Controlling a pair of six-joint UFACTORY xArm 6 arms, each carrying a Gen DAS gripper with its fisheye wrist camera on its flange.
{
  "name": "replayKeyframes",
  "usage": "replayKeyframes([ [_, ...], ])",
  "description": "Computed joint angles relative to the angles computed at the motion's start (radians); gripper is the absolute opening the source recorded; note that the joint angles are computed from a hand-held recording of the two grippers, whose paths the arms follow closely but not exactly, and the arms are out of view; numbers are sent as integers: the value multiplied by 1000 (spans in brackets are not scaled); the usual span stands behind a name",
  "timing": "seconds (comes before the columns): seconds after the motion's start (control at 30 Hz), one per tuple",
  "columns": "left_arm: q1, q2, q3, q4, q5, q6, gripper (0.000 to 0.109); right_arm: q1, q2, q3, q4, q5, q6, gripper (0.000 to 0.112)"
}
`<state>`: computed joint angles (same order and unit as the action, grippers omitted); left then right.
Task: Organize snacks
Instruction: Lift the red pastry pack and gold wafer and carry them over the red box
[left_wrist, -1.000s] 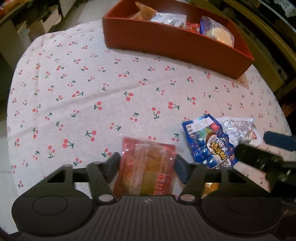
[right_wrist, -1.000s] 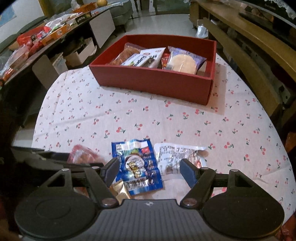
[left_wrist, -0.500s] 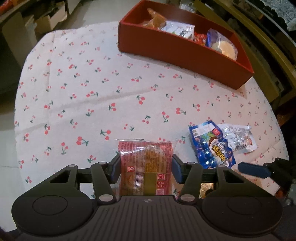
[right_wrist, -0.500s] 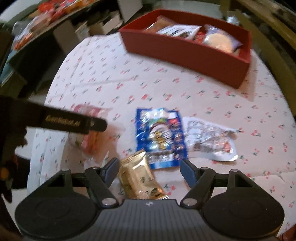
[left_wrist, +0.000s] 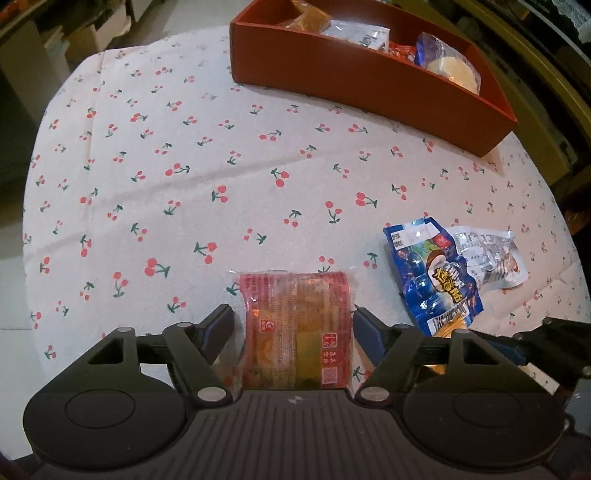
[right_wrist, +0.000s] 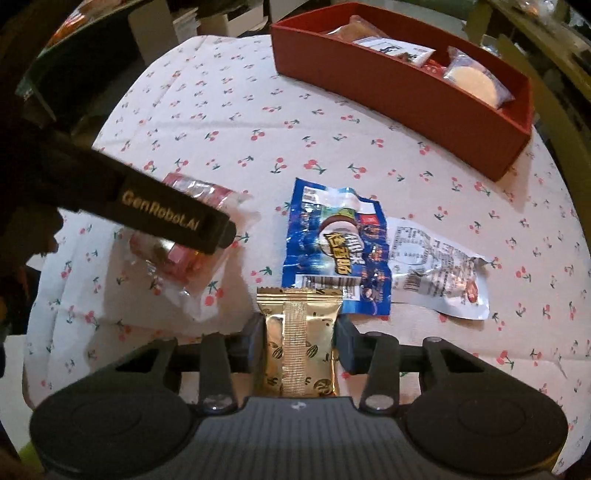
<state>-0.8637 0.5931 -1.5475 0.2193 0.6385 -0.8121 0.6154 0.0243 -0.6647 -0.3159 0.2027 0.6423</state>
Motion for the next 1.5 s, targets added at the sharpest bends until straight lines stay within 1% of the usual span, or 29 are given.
replayKeyframes([
  [0.03,-2,-1,4,11,-2,-14,77,-2,-6,3,-16,-3,15,47],
  [0.1,-3,-2,2,13,2,-15,69,-6,-22,9,-26,-16,34,46],
  [0.17,-5,-5,3,24,2,-18,64,-17,-38,19,-59,-39,81,46],
  [0.27,-10,-9,6,29,2,-25,64,-36,-63,33,-116,-55,157,45],
  [0.3,-10,-11,8,27,1,-25,64,-40,-70,37,-114,-58,161,45],
  [0.53,-7,-52,52,9,-52,-23,63,-72,-81,40,-188,-79,262,45],
  [0.67,-10,-39,33,-16,-54,1,64,-81,-73,28,-218,-76,295,45],
  [0.87,-12,-36,32,-29,-82,11,64,-104,-77,23,-289,-82,371,45],
  [1.07,-9,-34,30,-37,-114,14,64,-142,-94,23,-368,-118,457,45],
  [1.23,-5,-24,2,-30,-127,10,64,-174,-94,2,-425,-130,520,45],
  [1.5,1,28,-103,-20,-123,19,63,-209,-73,-46,-489,-144,584,45],
])
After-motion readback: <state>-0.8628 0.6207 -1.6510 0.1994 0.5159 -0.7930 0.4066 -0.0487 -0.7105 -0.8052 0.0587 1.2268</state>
